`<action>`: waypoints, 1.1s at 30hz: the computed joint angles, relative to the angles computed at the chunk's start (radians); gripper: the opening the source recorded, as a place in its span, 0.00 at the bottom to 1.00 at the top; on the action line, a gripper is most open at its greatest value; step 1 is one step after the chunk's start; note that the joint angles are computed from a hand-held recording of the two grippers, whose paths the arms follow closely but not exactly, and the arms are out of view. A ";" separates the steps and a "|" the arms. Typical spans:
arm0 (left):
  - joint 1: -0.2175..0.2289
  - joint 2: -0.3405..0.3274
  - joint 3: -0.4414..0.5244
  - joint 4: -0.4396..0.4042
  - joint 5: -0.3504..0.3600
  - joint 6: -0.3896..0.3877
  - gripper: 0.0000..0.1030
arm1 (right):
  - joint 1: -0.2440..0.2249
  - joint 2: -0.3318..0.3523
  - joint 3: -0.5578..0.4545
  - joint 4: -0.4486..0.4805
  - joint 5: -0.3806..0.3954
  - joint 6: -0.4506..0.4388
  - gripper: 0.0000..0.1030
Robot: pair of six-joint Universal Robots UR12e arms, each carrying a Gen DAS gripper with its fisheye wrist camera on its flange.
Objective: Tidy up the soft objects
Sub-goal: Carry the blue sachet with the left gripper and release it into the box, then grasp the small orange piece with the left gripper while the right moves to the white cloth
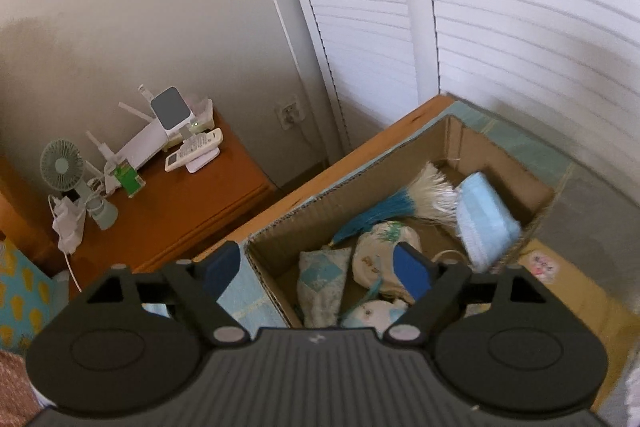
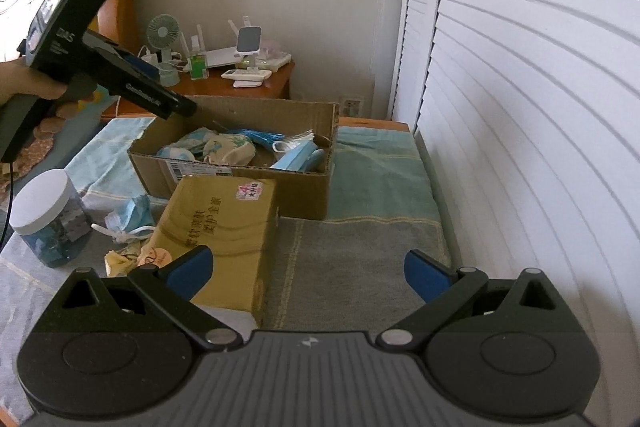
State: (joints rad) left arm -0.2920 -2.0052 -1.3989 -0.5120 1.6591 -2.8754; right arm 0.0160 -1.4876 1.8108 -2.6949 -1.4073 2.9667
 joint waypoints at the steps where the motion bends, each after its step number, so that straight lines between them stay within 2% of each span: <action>1: 0.000 0.007 -0.005 -0.004 -0.003 -0.010 0.82 | 0.001 -0.002 0.001 0.000 0.002 -0.003 1.00; 10: -0.016 0.092 -0.090 0.020 -0.024 -0.042 0.84 | 0.000 -0.028 0.021 0.007 0.027 -0.032 1.00; 20: -0.040 0.212 -0.248 0.078 -0.040 -0.079 0.84 | -0.005 -0.080 0.075 0.027 0.056 -0.063 1.00; 33: -0.047 0.311 -0.433 0.104 -0.093 -0.147 0.84 | -0.006 -0.109 0.137 0.153 0.082 -0.144 1.00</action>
